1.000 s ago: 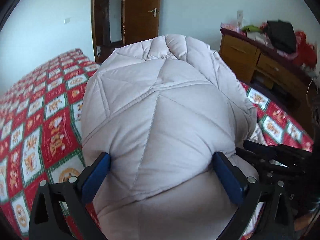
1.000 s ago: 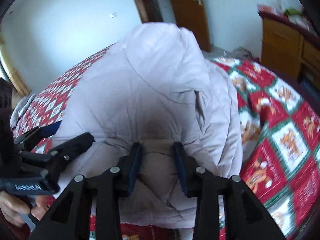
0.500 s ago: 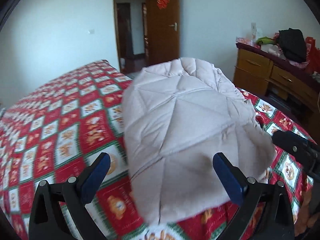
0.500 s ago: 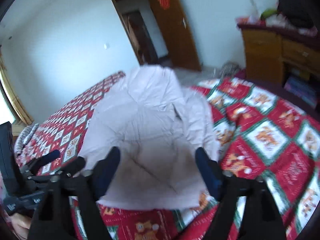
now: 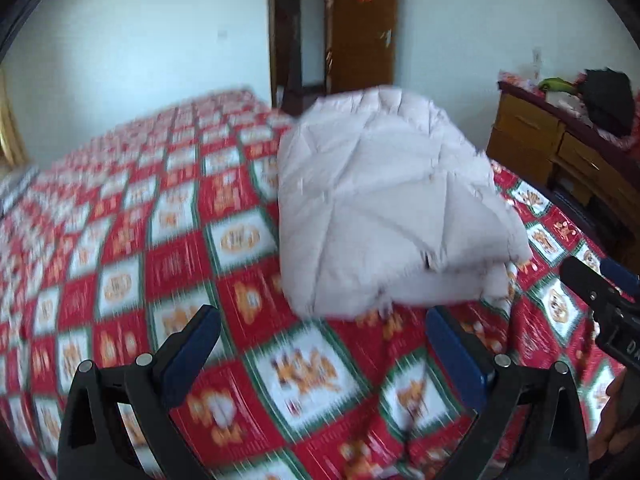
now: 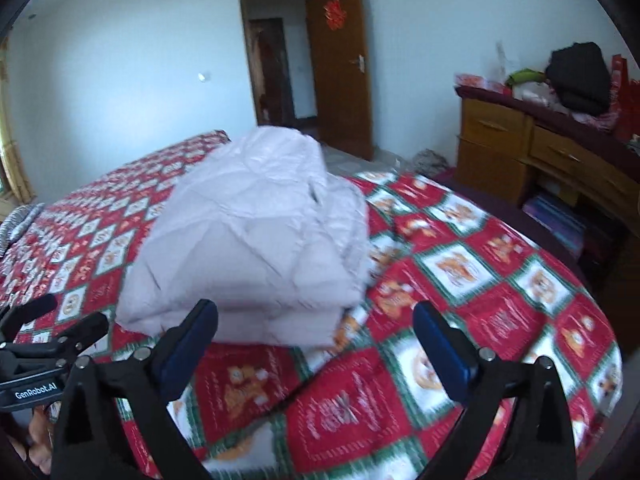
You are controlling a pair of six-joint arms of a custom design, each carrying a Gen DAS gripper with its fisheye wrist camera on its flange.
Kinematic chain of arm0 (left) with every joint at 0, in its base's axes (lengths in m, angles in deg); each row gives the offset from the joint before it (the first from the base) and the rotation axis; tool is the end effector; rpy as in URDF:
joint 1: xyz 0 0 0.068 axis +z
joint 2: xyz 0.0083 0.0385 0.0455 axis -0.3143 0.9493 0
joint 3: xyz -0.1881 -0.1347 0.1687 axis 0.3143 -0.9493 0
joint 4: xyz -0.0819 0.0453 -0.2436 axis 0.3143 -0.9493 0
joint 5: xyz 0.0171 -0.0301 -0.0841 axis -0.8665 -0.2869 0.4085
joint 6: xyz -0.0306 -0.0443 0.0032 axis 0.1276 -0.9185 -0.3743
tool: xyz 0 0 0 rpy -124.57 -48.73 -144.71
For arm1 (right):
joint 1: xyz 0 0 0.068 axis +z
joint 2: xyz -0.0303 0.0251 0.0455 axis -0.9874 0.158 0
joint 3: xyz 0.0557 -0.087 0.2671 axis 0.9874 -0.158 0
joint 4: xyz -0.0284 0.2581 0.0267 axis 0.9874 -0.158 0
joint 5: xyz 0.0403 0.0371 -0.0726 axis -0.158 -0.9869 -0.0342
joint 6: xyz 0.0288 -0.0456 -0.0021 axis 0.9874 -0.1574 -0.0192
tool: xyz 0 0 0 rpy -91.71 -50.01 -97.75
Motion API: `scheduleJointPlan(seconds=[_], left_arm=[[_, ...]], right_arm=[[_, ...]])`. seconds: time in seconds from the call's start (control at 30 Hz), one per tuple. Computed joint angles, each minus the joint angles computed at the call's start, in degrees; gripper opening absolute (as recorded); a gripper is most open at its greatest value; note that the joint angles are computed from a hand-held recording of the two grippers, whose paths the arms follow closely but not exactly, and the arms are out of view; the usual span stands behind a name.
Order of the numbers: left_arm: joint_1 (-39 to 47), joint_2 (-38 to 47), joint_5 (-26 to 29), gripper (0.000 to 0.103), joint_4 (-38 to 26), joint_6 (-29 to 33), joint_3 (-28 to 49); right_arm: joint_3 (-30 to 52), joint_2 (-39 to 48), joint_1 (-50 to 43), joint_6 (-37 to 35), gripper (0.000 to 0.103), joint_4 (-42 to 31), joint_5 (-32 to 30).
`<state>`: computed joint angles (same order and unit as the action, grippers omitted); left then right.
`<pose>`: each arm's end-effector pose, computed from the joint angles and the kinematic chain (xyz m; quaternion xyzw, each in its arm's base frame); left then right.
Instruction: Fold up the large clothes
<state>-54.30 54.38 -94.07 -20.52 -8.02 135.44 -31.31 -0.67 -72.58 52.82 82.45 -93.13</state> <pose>0.2703 -0.1754 0.2060 -0.0768 0.9211 0.0095 0.3816 0.2541 0.0399 0.2103 -0.0749 0.8883 0.0690 0.4478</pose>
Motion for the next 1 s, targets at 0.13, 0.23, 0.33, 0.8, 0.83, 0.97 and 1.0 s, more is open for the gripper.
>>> scheduleJointPlan(seconds=[0.13, 0.23, 0.33, 0.8, 0.83, 0.97, 1.0], left_arm=[[-2.5, 0.2, 1.0, 0.102, -2.1, -2.4, 0.3], [-5.6, -0.8, -3.1, 0.102, -4.9, -2.9, 1.2], [-8.2, -4.0, -7.6, 0.102, -7.7, -4.3, 1.1], [-15.9, -15.1, -25.3, 0.102, -18.0, -13.5, 2.1], [-16.7, -15.2, -27.1, 0.102, -19.8, -14.2, 2.8], [-19.6, -17.4, -31.4, 0.102, -21.0, -14.4, 3.2], [-20.2, -18.0, -32.3, 0.102, -21.3, -14.4, 3.5]], right_arm=[[-1.9, -5.7, -0.8, -3.0, 0.1, -4.3, 1.5], [-3.3, -11.9, -1.0, -4.9, 0.1, -6.6, 2.6], [-3.9, -18.6, -1.4, -6.6, 0.102, -8.4, 3.6], [-2.0, -35.5, 1.9, -5.0, 0.103, -11.5, 3.8], [-1.9, -36.4, 2.1, -4.4, 0.103, -11.5, 3.5], [-1.7, -39.6, 3.5, -2.3, 0.103, -10.7, 2.4], [-1.8, -40.1, 4.0, -1.9, 0.103, -10.1, 2.3]])
